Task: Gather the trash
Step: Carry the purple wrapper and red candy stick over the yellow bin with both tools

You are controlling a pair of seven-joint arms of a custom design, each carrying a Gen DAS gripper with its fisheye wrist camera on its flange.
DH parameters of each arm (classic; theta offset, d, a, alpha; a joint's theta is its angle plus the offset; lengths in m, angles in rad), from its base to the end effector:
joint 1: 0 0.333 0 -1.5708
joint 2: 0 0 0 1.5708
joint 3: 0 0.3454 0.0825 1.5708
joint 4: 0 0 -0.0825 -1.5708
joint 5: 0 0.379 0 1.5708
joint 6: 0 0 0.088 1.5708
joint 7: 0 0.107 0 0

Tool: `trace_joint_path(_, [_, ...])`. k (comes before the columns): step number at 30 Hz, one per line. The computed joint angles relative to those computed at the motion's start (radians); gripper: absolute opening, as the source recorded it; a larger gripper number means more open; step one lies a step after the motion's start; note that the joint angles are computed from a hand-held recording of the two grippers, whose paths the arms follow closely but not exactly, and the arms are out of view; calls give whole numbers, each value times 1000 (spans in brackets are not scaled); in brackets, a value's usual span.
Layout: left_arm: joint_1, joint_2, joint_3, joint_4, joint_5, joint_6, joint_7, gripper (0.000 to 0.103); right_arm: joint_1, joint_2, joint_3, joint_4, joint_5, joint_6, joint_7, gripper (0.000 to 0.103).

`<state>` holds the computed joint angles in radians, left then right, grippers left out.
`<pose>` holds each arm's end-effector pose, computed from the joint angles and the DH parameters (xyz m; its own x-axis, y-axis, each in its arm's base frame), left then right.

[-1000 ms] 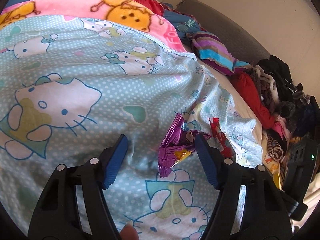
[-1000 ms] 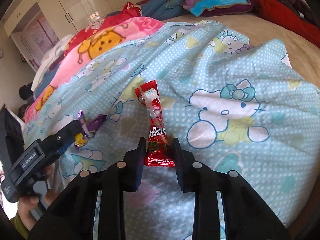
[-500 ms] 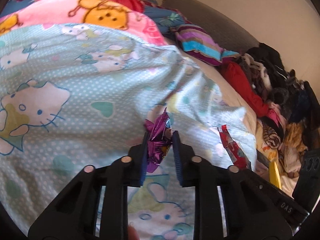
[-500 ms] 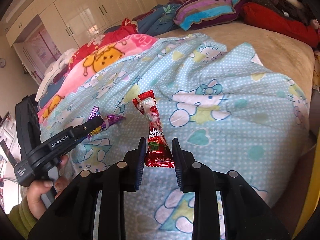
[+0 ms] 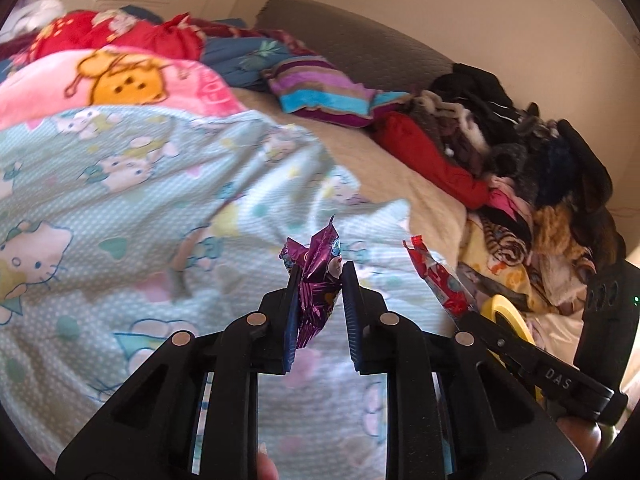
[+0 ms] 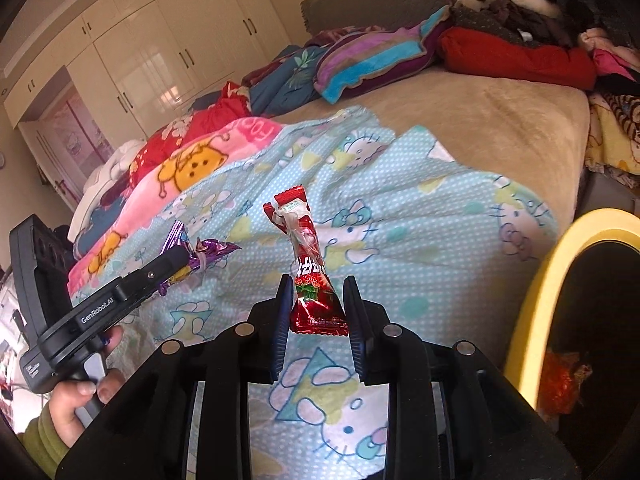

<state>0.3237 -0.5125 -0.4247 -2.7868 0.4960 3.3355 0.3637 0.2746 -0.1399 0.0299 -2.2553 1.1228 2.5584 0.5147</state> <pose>0.3746 -0.1016 0.4788 0.2535 -0.8676 0.4278 -0.4840 -0.4966 -0.7205 0.5013 0.1444 0.4948 0.5879 -0.7269 -0.3551 -0.6942 -0.2279 -0.6828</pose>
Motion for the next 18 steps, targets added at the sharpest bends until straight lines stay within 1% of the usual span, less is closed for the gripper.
trace_joint_path(7, [-19, 2, -30, 52, 19, -21, 3, 14, -25, -36, -26, -11, 16, -6, -9, 25])
trace_joint_path(18, [-46, 2, -57, 114, 71, -50, -21, 14, -66, -78, -61, -30, 24, -11, -21, 24])
